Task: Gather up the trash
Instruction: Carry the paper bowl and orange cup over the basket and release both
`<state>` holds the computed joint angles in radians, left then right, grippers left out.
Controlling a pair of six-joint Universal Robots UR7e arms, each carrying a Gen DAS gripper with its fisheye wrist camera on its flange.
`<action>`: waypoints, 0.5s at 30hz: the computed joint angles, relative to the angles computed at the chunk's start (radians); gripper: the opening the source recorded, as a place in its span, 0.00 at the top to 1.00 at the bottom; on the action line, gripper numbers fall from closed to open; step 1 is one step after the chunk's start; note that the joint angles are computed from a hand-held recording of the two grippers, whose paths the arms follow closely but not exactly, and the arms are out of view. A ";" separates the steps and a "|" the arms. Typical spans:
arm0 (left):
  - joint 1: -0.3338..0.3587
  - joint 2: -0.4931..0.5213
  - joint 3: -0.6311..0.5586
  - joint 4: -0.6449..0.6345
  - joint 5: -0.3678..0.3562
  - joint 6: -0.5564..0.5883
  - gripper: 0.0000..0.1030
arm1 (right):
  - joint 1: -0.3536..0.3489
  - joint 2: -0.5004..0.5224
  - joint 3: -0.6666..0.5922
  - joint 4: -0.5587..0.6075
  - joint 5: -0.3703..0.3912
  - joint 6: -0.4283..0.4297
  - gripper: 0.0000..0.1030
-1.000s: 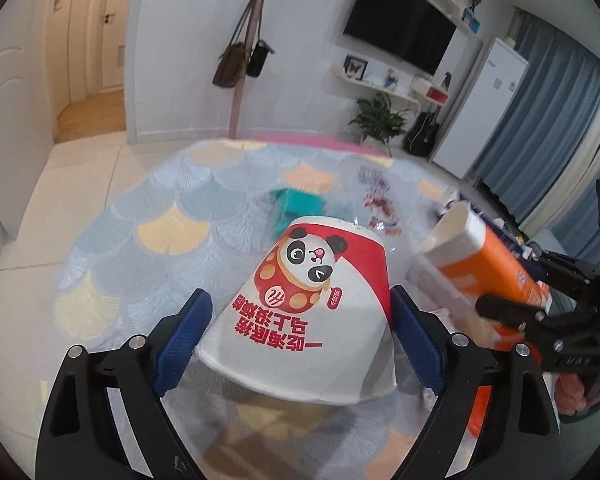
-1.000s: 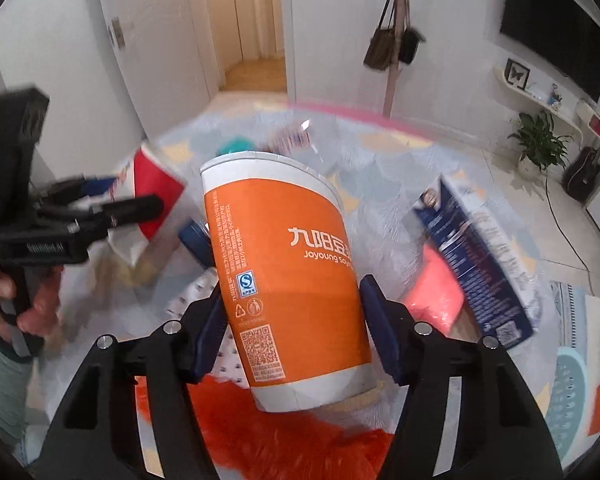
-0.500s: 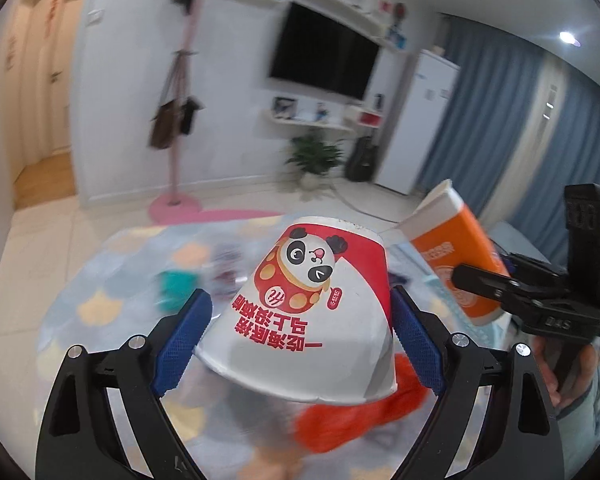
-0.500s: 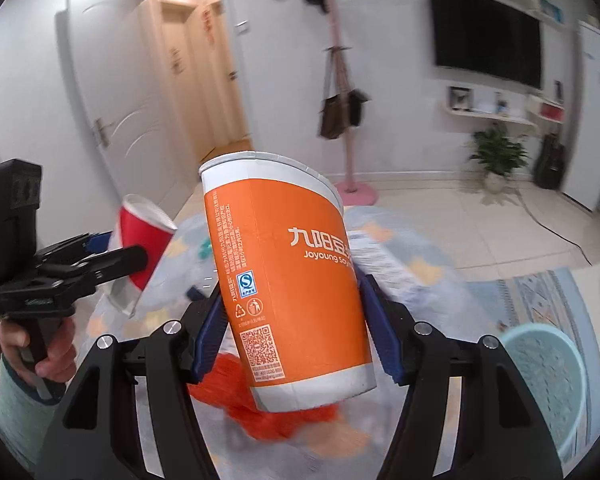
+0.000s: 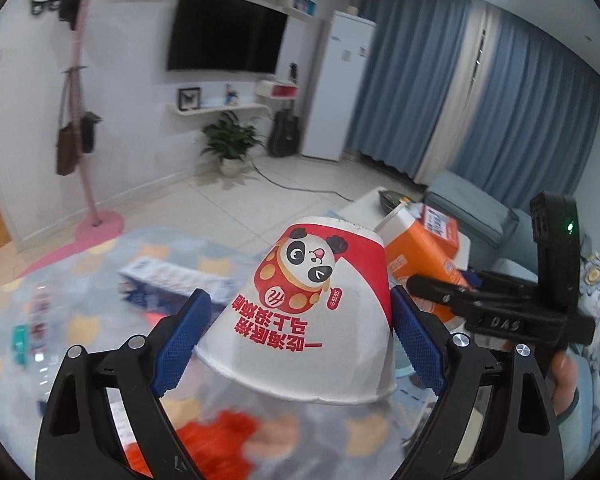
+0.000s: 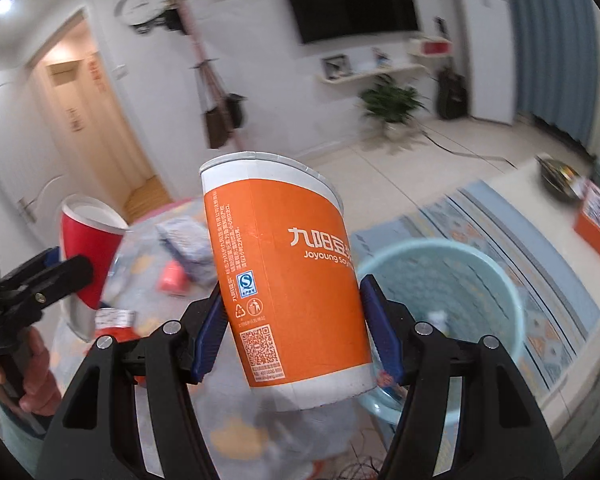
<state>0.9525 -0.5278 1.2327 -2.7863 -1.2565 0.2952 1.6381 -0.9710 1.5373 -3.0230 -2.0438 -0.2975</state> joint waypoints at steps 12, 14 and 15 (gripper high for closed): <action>-0.022 0.220 -0.257 0.222 0.006 -0.039 0.16 | -0.137 -0.023 0.040 0.069 -0.041 0.217 0.40; -0.024 0.253 -0.293 0.254 0.011 -0.039 0.16 | -0.152 -0.019 0.039 0.081 -0.049 0.235 0.40; -0.025 0.254 -0.290 0.256 0.013 -0.039 0.16 | -0.160 -0.016 0.031 0.088 -0.051 0.238 0.40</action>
